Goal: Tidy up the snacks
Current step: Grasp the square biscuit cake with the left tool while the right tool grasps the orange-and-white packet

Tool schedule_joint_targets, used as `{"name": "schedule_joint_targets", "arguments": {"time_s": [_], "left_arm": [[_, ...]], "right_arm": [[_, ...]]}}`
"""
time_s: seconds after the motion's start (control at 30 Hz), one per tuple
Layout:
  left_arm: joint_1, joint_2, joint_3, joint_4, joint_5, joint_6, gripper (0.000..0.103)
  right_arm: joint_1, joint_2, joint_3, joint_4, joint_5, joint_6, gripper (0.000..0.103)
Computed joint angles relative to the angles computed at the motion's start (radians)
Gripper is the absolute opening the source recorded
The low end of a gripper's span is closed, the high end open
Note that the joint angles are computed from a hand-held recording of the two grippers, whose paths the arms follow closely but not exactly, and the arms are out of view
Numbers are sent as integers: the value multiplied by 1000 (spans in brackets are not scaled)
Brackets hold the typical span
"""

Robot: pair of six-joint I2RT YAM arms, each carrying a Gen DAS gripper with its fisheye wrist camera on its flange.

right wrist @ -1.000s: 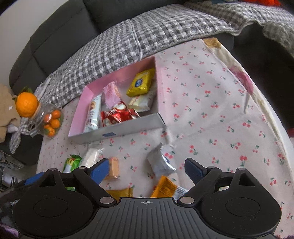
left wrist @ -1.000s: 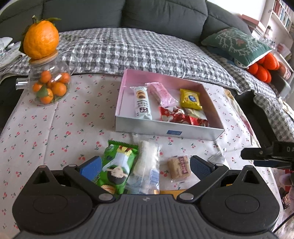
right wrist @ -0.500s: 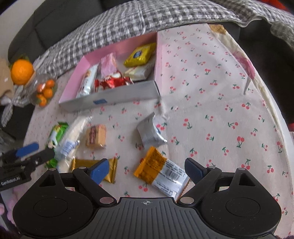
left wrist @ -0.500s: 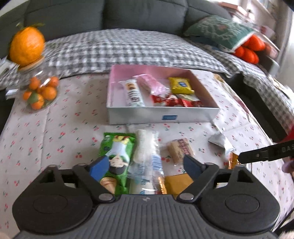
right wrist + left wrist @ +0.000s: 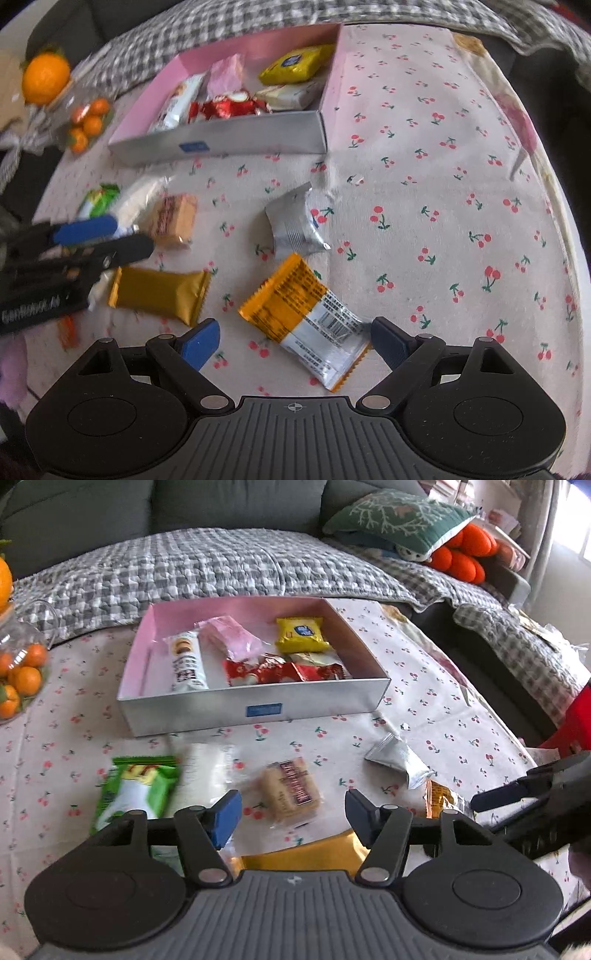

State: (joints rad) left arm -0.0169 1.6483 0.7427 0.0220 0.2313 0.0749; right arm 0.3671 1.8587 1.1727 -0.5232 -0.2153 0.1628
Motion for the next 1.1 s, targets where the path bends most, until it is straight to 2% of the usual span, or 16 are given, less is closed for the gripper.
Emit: {"name": "schedule_joint_targets", "arguments": {"time_s": [0.07, 0.23, 0.37, 0.7, 0.83, 0.93, 1.1], "left_arm": [[-19, 19, 6, 10, -21, -26, 64], [-63, 75, 32, 20, -93, -69, 63], [-77, 100, 45, 16, -133, -90, 61], [-78, 123, 60, 20, -141, -79, 57], [-78, 125, 62, 21, -142, -72, 50], [-74, 123, 61, 22, -146, -71, 42], [-64, 115, 57, 21, -139, -83, 35]], "right_arm": [[7, -2, -10, 2, 12, -54, 91], [39, -24, -53, 35, 81, -164, 91], [23, -34, -71, 60, 83, -177, 91], [26, -15, -91, 143, 117, -209, 90], [31, -15, -96, 162, 114, -215, 87], [33, -18, -93, 162, 111, -211, 76], [38, -29, -91, 158, 108, -202, 44]]}}
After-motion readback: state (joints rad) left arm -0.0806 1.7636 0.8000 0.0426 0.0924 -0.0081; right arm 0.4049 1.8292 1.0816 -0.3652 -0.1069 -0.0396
